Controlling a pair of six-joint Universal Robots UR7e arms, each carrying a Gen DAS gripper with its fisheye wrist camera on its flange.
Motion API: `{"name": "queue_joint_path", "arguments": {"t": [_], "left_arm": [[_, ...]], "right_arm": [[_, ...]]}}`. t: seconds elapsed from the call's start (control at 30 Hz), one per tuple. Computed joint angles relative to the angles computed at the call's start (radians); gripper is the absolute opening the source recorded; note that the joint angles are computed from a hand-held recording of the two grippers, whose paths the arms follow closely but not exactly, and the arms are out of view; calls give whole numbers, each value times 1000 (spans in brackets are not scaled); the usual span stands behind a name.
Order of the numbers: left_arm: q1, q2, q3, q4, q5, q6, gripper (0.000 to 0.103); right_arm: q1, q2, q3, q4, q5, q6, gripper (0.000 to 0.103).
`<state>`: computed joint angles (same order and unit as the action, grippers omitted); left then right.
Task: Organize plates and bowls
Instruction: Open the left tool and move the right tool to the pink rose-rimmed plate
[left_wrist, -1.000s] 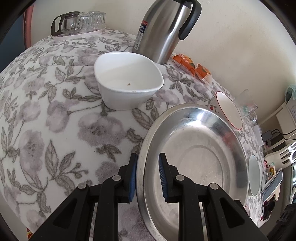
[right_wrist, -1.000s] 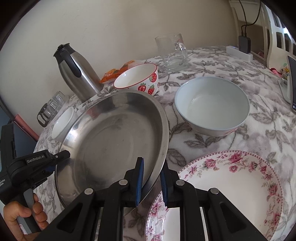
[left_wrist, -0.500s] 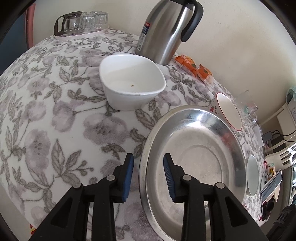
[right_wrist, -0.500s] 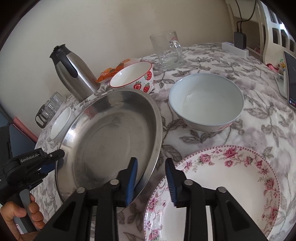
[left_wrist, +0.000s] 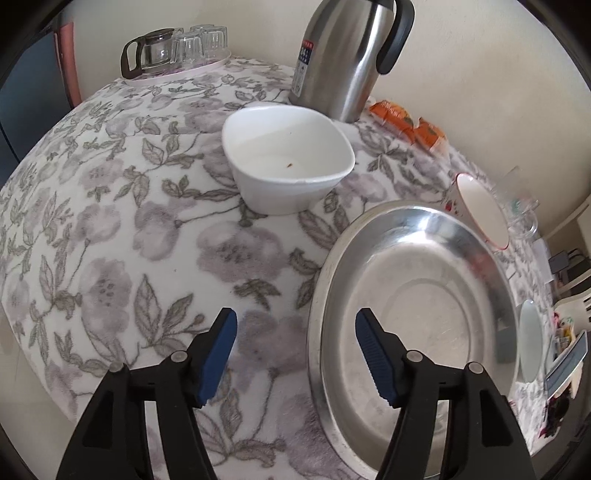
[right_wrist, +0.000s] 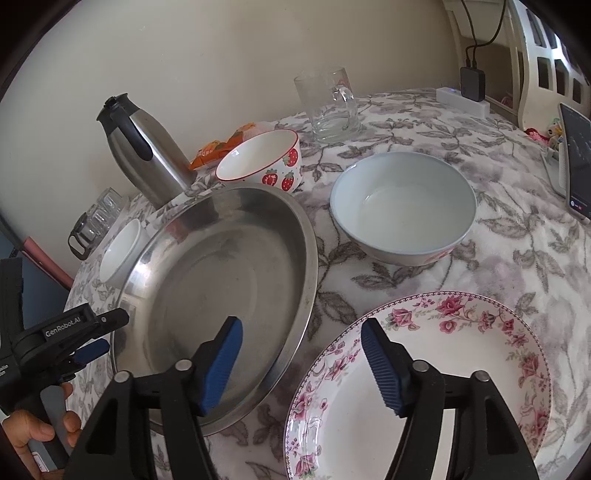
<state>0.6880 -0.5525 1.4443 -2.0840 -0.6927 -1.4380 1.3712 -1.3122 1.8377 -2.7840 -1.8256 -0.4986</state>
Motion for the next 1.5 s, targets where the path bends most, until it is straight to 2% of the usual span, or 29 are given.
{"name": "queue_joint_path", "arguments": {"t": [0.1, 0.33, 0.43, 0.6, 0.8, 0.87, 1.1, 1.2, 1.4, 1.5], "left_arm": [[-1, 10, -18, 30, -7, 12, 80], [-16, 45, -79, 123, 17, 60, 82], [-23, 58, -98, 152, 27, 78, 94], [-34, 70, -116, 193, 47, 83, 94], [-49, 67, -111, 233, 75, 42, 96], [-56, 61, -99, 225, 85, 33, 99], [-80, 37, -41, 110, 113, 56, 100], [-95, 35, -22, 65, 147, 71, 100], [-121, 35, 2, -63, 151, 157, 100], [-140, 44, -22, 2, 170, 108, 99]], "right_arm": [[3, 2, 3, -7, 0, -16, 79], [17, 7, 17, -39, -12, -68, 90], [18, 7, 18, -40, -13, -72, 96], [20, 3, 22, -44, -12, -73, 103], [26, -3, 30, -60, -29, -86, 103], [27, -8, 34, -66, -35, -85, 103], [23, -32, 53, -106, -42, -87, 103], [21, -42, 64, -141, -49, -92, 103], [14, -69, 68, -138, -55, -77, 103], [9, -83, 71, -158, -70, -80, 103]]}}
